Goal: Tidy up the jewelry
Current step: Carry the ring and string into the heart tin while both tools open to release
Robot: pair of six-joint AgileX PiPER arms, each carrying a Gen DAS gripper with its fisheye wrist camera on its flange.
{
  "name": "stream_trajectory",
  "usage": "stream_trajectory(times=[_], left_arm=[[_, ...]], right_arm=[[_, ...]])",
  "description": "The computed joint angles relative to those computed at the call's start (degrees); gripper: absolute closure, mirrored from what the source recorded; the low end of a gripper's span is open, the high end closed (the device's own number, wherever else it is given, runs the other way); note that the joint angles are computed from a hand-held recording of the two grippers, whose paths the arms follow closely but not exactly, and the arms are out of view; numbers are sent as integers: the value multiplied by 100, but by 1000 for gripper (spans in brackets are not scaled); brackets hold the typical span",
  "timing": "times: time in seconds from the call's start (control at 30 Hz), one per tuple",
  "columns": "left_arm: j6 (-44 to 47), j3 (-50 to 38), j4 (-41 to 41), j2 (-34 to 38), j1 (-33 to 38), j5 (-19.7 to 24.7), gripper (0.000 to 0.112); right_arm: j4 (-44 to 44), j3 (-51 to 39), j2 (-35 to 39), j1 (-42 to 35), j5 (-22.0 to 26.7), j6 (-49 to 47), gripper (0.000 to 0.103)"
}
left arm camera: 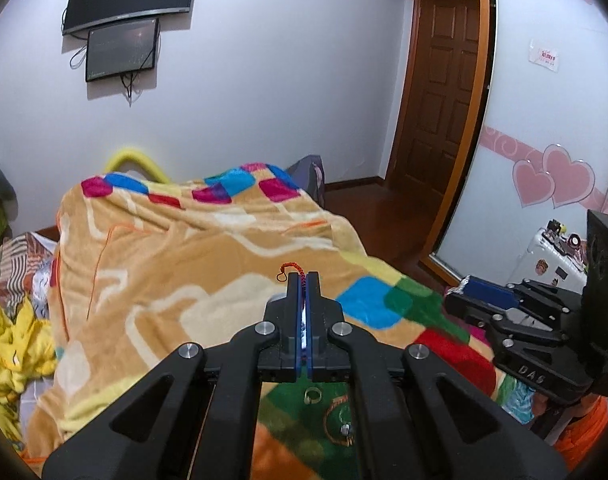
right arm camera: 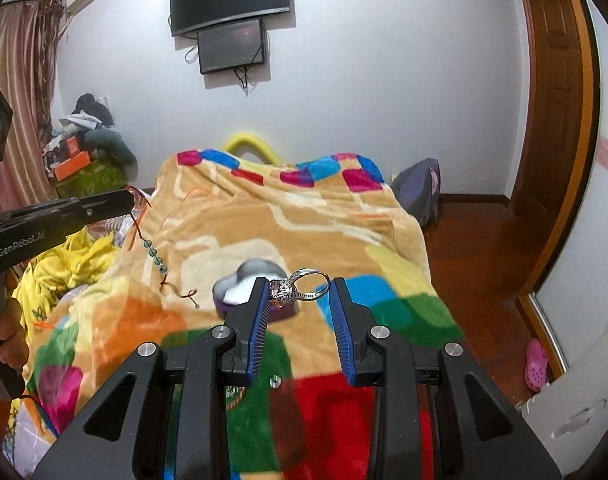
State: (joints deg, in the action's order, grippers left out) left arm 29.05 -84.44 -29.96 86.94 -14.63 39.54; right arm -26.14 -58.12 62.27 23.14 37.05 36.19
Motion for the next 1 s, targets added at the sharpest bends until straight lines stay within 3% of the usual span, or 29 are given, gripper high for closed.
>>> stream_trajectory(times=[0.37,0.7,0.83,1.0], left_arm=[[7,-763,-2,724,-123,-6,112],[-68,-1258,148,1513,-209,91,112],[-36,-1491,48,1867,-148,290,112],[54,-1942,-257,2394,-20,880,112]], right_arm=[[364,-346,681,-244,-587,-509,75],[1810,-605,1572,-741,-955,-1972,75],[2375,-727,1878,-904,-934,-2576,75],[2918,-857,2217,-1100,-799,-3124,75]])
